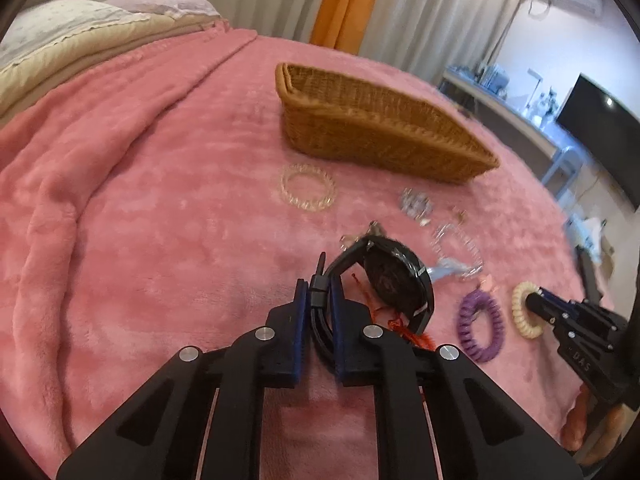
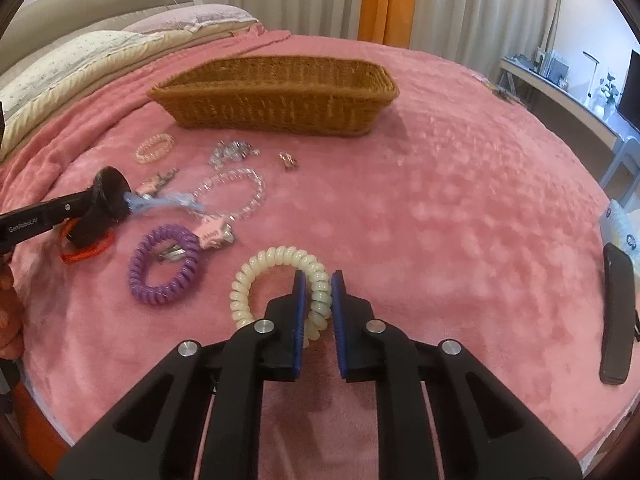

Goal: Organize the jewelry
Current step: 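Grasp the black watch with the left tool while the right tool grasps the cream spiral hair tie, then carry the watch with the left tool while the right tool carries the hair tie into the basket, then open both tools to drop the watch and hair tie, then withdraw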

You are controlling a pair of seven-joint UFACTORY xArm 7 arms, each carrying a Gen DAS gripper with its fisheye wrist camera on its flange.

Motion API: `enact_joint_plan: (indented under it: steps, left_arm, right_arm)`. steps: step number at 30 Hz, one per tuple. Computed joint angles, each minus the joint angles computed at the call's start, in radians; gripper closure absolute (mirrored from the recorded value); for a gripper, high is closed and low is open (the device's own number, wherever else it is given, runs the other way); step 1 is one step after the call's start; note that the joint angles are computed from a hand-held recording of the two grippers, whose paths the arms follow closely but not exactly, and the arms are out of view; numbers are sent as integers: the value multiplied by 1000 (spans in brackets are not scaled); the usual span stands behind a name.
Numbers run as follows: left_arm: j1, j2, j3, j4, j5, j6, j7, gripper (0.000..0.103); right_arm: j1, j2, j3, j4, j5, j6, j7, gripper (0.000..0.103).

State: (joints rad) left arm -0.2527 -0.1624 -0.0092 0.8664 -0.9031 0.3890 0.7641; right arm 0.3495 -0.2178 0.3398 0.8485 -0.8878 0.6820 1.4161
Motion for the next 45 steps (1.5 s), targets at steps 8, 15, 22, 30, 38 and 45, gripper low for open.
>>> enact_joint_plan:
  steps: [8, 15, 22, 30, 38, 45]
  left_arm:
    - [-28, -101, 36, 22, -100, -28, 66, 94]
    - [-59, -49, 34, 186, -68, -45, 46, 94]
    - [-4, 189, -50, 453, 125, -48, -138, 93]
    - [-5, 501, -73, 768, 500, 40, -448, 93]
    - [1, 635, -97, 885, 705, 137, -590, 90]
    - [96, 559, -205, 789, 608, 86, -473, 73]
  right_arm:
    - [-21, -60, 35, 82, -97, 65, 12, 93]
    - [-66, 22, 8, 263, -180, 44, -52, 93]
    - [-60, 239, -118, 498, -138, -43, -184, 93]
    - [-78, 523, -212, 726, 200, -105, -462, 93]
    - [-49, 608, -270, 767, 366, -86, -596, 93]
    - [11, 538, -341, 685, 392, -138, -586, 61]
